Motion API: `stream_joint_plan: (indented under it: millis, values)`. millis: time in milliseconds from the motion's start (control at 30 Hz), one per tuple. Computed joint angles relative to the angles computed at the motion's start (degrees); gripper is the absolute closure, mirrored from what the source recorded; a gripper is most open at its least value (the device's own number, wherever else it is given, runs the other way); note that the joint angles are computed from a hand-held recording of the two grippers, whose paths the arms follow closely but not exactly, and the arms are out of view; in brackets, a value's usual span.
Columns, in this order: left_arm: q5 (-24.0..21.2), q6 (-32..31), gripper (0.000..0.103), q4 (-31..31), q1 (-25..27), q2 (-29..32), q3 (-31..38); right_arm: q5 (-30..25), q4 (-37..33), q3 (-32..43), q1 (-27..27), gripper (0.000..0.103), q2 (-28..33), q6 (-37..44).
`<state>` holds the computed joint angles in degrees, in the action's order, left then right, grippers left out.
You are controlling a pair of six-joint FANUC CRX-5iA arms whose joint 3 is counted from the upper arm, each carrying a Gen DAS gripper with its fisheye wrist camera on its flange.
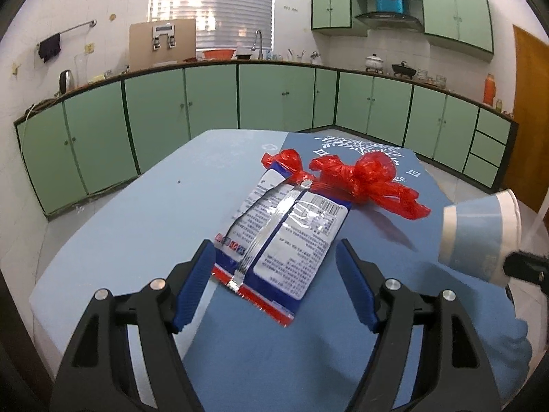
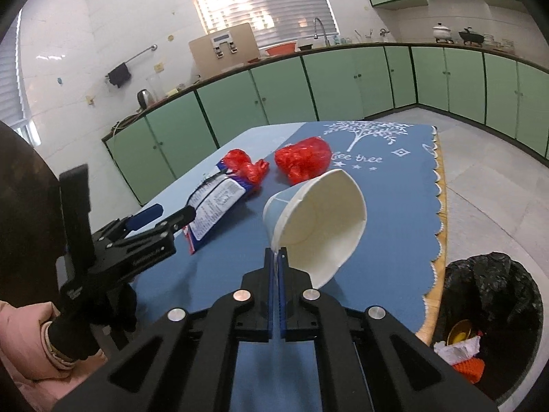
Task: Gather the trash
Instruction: 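Grasp the white snack bag with the left gripper while the right gripper holds the cup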
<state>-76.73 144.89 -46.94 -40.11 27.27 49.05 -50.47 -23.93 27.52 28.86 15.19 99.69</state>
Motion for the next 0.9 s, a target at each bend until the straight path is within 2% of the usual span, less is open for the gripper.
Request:
stream_joint_plan:
  millis: [200, 400, 433, 500, 567, 667, 900]
  values:
    - [-3.01, -5.95, 0.026, -0.55, -0.78, 6.61, 9.69, 1.17, 0.51, -0.32, -0.24, 0.100, 0.41, -1.48]
    - [-8.92, -8.04, 0.026, 5.42, 2.43, 12.34, 18.36, 1.42, 0.35, -0.88, -0.61, 0.100, 0.40, -1.67]
    - [-9.32, -8.01, 0.030, 6.07, 2.75, 12.55, 18.65, 1.44, 0.30, -0.93, -0.65, 0.100, 0.42, -1.70]
    - [-10.05, -6.98, 0.043, 6.94, 3.28, 12.66, 18.76, 1.49, 0.12, -0.98, -0.72, 0.100, 0.50, -1.83]
    - [-8.68, -5.81, 0.067, 8.23, 3.87, 11.53, 16.65, 1.43, -0.10, -0.91, -0.77, 0.100, 0.66, -1.76]
    - [-6.34, -4.87, 0.087, 8.18, 3.76, 9.80, 13.68, 1.41, -0.10, -0.95, -0.60, 0.100, 0.61, -1.69]
    - [-1.48, 0.60, 0.093, 3.02, 1.03, 4.20, 6.20, 3.69, 1.66, -2.35, -0.14, 0.100, -0.25, -3.99]
